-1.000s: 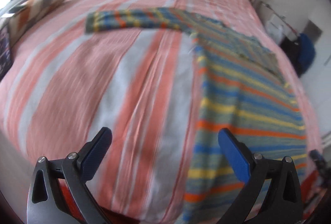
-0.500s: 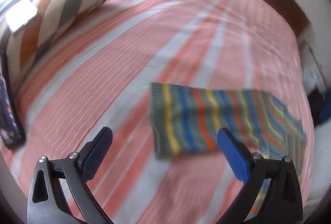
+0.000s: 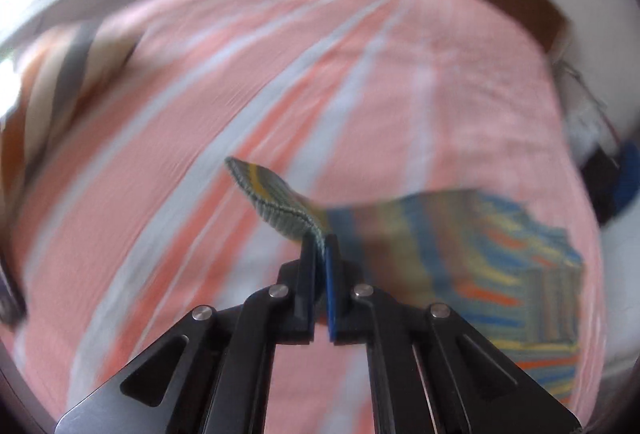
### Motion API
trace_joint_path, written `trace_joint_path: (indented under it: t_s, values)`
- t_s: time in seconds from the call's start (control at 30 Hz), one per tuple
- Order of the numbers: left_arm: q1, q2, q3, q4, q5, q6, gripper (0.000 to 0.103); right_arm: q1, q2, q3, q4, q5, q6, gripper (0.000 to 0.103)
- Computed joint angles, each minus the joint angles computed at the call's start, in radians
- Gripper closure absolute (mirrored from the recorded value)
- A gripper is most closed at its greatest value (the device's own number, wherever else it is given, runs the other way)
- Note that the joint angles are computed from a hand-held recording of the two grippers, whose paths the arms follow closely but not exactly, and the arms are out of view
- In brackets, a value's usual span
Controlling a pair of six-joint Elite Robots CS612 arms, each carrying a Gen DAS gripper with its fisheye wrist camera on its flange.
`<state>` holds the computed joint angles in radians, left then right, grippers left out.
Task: Fold small clothes
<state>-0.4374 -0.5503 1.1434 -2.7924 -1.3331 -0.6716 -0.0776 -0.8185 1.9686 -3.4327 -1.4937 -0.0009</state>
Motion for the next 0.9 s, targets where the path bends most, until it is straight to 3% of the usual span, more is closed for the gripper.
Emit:
trace_joint_path:
  t_s: [0.13, 0.27, 0.3, 0.33, 0.37, 0.4, 0.43, 0.5, 0.63, 0.73, 0.83, 0.9]
  values:
    - [-0.059, 0.011, -0.107, -0.026, -0.034, 0.21, 0.101, -0.01, 0.0, 0.004, -0.005, 0.037, 0.014, 0.013]
    - [-0.121, 0.082, -0.26, 0.026, -0.102, 0.371, 0.1, -0.016, 0.0, 0.006, -0.011, 0.06, 0.027, 0.013]
    - [-0.13, 0.1, -0.292, 0.055, -0.126, 0.388, 0.098, -0.017, 0.0, 0.008, -0.014, 0.065, 0.028, 0.013]
    - [-0.141, 0.134, -0.348, 0.123, -0.168, 0.397, 0.087, -0.018, 0.0, 0.011, -0.018, 0.069, 0.027, 0.013]
    - [-0.144, 0.154, -0.382, 0.168, -0.203, 0.396, 0.075, -0.018, -0.001, 0.013, -0.018, 0.07, 0.024, 0.013]
    - [-0.144, 0.192, -0.45, 0.237, -0.236, 0.386, 0.045, -0.019, -0.002, 0.016, -0.02, 0.072, 0.018, 0.013]
    - [-0.144, 0.211, -0.475, 0.264, -0.266, 0.379, 0.034, -0.021, -0.003, 0.02, -0.022, 0.073, 0.015, 0.013]
    - [-0.14, 0.21, -0.455, 0.234, -0.272, 0.354, 0.034, -0.023, -0.005, 0.026, -0.025, 0.08, 0.017, 0.013]
    - [-0.112, 0.198, -0.43, 0.217, -0.187, 0.242, 0.034, -0.032, -0.007, 0.036, -0.034, 0.098, 0.019, 0.013]
    - [-0.085, 0.202, -0.426, 0.261, -0.156, 0.17, 0.032, -0.036, -0.003, 0.028, -0.028, 0.109, 0.031, 0.013]
    - [-0.066, 0.233, -0.46, 0.35, -0.177, 0.146, 0.033, -0.031, 0.003, 0.019, -0.028, 0.102, 0.024, 0.012]
    - [-0.06, 0.242, -0.448, 0.359, -0.2, 0.131, 0.035, -0.028, 0.003, 0.018, -0.026, 0.096, 0.016, 0.012]
